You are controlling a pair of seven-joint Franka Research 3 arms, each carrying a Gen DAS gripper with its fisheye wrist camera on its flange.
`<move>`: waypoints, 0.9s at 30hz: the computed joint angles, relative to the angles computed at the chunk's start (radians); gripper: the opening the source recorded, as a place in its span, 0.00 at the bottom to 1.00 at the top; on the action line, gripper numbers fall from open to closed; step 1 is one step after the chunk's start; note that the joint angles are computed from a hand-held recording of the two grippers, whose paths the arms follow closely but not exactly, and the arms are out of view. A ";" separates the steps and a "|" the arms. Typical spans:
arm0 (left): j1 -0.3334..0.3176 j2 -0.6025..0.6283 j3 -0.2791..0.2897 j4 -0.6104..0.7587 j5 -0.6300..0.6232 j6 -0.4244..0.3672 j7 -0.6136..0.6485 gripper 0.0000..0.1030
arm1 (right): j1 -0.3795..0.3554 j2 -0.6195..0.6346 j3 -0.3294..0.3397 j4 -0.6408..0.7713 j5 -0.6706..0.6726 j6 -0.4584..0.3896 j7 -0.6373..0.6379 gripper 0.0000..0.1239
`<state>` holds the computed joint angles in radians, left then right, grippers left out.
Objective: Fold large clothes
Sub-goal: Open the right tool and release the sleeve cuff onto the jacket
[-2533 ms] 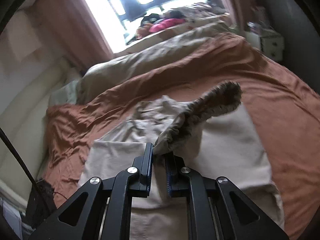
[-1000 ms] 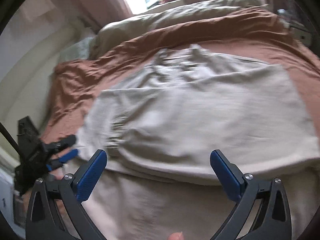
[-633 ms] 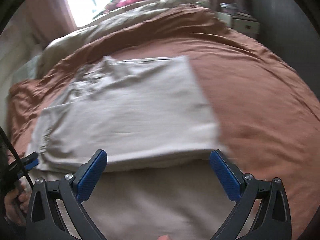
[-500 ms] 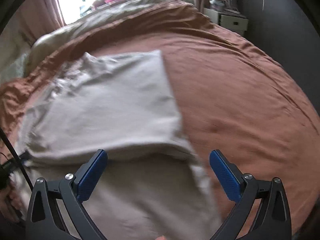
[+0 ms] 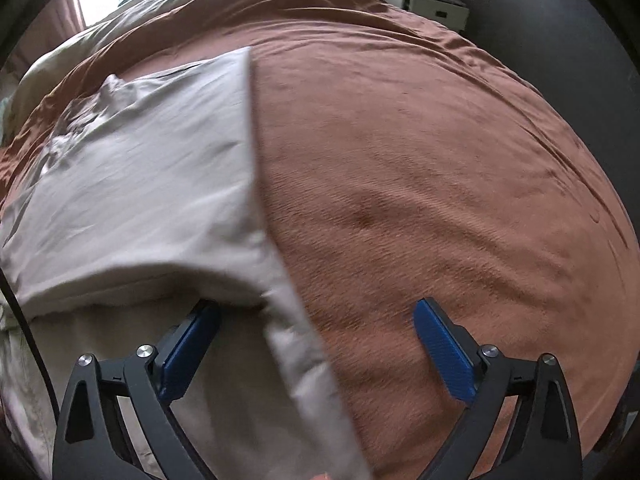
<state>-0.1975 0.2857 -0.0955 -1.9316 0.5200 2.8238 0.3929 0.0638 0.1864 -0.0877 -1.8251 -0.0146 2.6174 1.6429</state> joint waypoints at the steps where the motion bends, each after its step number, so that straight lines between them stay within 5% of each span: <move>1: -0.001 -0.010 0.004 -0.011 0.004 0.001 -0.010 0.00 | -0.009 0.007 0.003 0.005 0.025 0.001 -0.012 0.79; 6: 0.002 -0.037 0.009 -0.033 0.032 -0.029 -0.052 0.00 | -0.027 0.018 0.003 -0.002 0.085 0.028 -0.039 0.79; 11: 0.034 -0.041 -0.006 -0.056 -0.012 0.054 -0.057 0.00 | -0.020 0.031 0.000 0.002 0.083 0.043 -0.037 0.79; 13: 0.041 -0.030 -0.017 -0.045 -0.039 0.078 -0.030 0.16 | -0.033 0.013 0.017 -0.016 0.134 0.041 -0.084 0.79; 15: 0.020 -0.012 0.002 -0.031 -0.016 0.112 -0.041 0.66 | -0.042 -0.020 0.033 -0.045 0.193 0.035 -0.136 0.79; 16: 0.000 -0.005 0.023 -0.024 0.012 0.121 -0.064 0.72 | -0.047 -0.036 0.039 -0.058 0.225 0.033 -0.169 0.79; 19: -0.036 0.025 0.048 0.025 0.069 0.060 -0.085 0.72 | -0.055 -0.076 0.051 -0.088 0.321 0.031 -0.267 0.79; 23: -0.026 0.064 0.019 0.075 0.053 -0.054 -0.012 0.59 | -0.052 -0.115 0.057 -0.094 0.446 0.048 -0.375 0.79; 25: -0.033 0.070 0.019 0.088 0.065 -0.090 0.007 0.55 | -0.042 -0.115 0.052 -0.085 0.440 0.069 -0.363 0.79; 27: -0.029 0.070 0.009 0.097 0.054 -0.122 0.028 0.40 | -0.030 -0.094 0.046 -0.063 0.387 0.081 -0.309 0.79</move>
<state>-0.2268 0.3556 -0.0864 -1.8342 0.5745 2.7017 0.4209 0.0341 0.0925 -0.0420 -1.8879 0.3727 2.6979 1.3335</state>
